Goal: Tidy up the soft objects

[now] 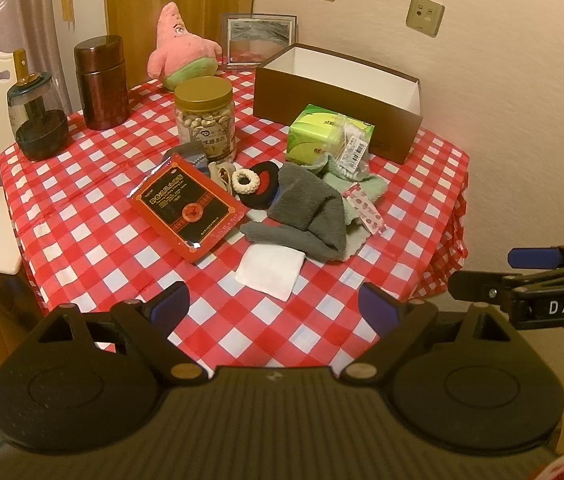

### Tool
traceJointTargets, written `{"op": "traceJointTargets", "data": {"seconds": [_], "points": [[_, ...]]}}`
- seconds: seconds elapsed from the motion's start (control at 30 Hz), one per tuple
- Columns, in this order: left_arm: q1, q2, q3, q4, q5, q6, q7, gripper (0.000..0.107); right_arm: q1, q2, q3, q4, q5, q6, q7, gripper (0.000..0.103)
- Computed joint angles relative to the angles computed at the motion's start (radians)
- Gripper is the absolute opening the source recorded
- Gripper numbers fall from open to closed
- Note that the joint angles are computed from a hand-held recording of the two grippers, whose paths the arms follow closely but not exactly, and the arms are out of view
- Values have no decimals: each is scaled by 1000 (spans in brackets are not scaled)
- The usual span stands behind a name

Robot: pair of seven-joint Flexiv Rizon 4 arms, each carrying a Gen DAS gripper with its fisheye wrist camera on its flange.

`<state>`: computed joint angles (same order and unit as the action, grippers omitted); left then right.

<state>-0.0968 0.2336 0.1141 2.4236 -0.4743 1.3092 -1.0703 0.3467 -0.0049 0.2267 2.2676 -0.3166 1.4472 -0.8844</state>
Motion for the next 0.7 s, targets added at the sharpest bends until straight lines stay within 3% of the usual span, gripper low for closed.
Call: {"op": "traceJointTargets", "data": {"seconds": [0.2,0.47,0.63,0.7], "points": [[-13,0,8,0,-28,-12,21,91,1,-10,-3,-6,-8,6,5,103],[-86,-90,15,10,-300,94,261,88,-3,-62,-54,13,-133,126,89,103],[-91,-120,-12,12,-398,130,334,87,48,-90,-188,38,-330,233,217,103],[-94,-138,-23,8,-442,142,367,86,58,-103,-215,34,-350,249,227,101]]}}
